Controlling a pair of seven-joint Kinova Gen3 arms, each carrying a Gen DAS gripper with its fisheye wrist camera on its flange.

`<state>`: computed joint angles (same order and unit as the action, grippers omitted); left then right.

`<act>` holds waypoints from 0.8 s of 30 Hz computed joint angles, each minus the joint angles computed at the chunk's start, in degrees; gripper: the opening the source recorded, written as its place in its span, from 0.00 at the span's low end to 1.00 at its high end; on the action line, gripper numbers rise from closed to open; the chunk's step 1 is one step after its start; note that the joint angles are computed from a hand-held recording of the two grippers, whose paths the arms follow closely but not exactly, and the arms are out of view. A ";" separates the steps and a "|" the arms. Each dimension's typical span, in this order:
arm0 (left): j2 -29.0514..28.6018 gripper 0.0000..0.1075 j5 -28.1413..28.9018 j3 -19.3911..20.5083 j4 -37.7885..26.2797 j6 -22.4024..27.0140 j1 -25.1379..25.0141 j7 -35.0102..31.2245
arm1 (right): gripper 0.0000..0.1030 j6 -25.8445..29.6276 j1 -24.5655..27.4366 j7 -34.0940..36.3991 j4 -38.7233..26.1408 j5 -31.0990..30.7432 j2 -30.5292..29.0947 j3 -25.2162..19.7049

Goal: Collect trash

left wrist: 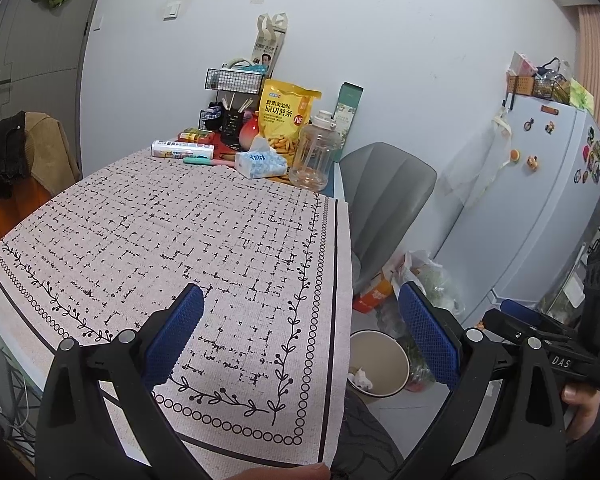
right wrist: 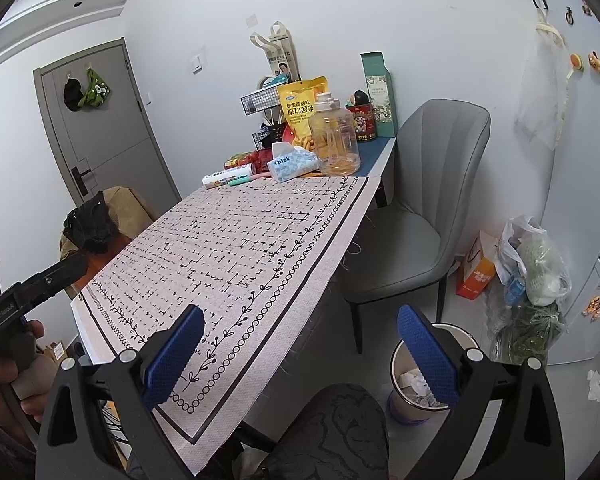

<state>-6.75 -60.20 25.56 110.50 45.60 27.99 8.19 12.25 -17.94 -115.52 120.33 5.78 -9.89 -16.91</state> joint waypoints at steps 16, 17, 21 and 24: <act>0.09 0.90 -0.32 -0.29 -0.15 0.24 0.40 -0.39 | 0.92 0.33 -0.48 0.79 -0.03 -0.82 -0.33 0.87; 0.10 0.90 -0.28 -0.28 -0.13 0.22 0.37 -0.43 | 0.92 0.32 -0.49 0.87 0.00 -0.85 -0.36 0.89; 0.10 0.90 0.02 -0.23 -0.17 0.13 0.33 -0.53 | 0.92 0.34 -0.30 0.87 0.02 -0.95 -0.38 0.73; 0.70 0.90 -0.34 0.43 -0.66 1.88 0.46 0.06 | 0.92 0.35 -0.61 1.34 0.01 -1.29 -0.35 1.23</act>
